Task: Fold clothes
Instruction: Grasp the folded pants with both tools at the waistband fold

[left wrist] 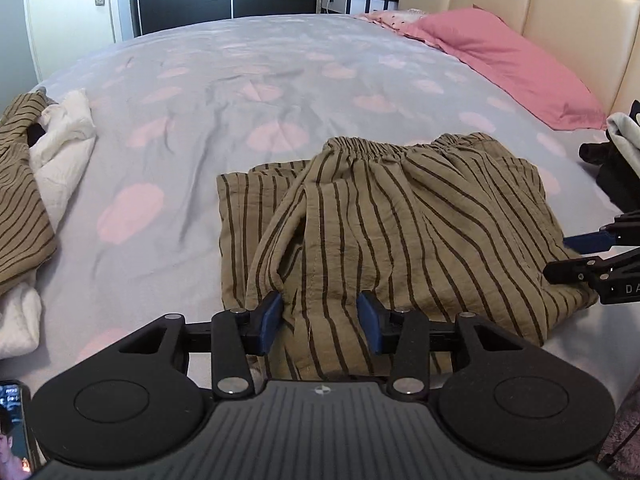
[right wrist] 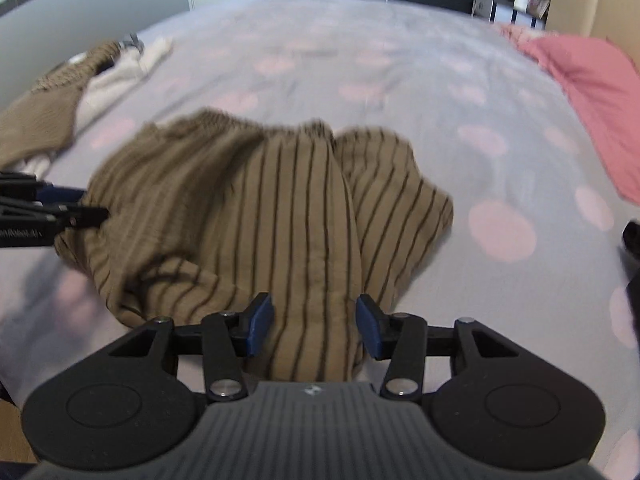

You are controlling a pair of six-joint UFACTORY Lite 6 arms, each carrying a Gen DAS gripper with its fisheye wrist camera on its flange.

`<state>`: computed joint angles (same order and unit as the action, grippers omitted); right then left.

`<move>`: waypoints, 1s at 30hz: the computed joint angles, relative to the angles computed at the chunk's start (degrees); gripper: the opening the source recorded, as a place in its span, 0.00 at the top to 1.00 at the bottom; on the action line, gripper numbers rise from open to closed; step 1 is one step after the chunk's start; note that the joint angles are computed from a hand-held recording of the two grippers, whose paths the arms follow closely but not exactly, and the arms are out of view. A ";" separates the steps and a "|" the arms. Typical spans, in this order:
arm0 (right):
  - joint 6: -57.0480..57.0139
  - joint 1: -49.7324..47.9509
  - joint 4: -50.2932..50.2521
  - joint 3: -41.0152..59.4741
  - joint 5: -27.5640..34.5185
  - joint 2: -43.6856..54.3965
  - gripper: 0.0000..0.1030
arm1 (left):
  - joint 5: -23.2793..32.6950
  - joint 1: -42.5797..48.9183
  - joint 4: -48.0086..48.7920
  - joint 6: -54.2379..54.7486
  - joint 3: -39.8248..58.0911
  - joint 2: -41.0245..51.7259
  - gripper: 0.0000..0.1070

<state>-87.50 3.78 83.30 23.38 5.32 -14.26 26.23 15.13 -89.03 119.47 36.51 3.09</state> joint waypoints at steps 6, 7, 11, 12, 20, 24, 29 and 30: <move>6.37 -3.27 -3.65 0.26 2.86 -3.19 0.38 | 5.79 4.00 -3.79 0.02 -0.55 -3.77 0.48; 4.18 -3.98 -0.68 0.57 3.30 -3.55 0.36 | 6.80 4.68 -5.55 0.29 -0.11 -3.57 0.42; 2.14 -6.42 6.24 3.21 4.96 -1.48 0.25 | 6.29 4.66 -2.19 -9.78 6.25 2.57 0.37; 1.98 -6.72 7.71 4.09 4.98 -0.21 0.24 | 5.73 4.34 0.17 -13.76 8.29 4.59 0.37; 2.56 -7.45 11.07 10.51 6.05 10.42 0.20 | 4.88 4.22 8.06 -26.21 15.35 14.51 0.36; 3.54 -7.38 10.76 12.59 6.14 15.50 0.20 | 4.49 4.04 6.17 -24.06 15.06 15.86 0.30; 3.15 -9.32 13.59 13.79 8.58 18.46 0.19 | 4.96 4.11 3.96 -22.24 14.64 16.05 0.29; 2.84 -9.56 14.32 13.90 8.93 18.62 0.19 | 5.68 4.35 3.68 -22.19 14.86 16.29 0.29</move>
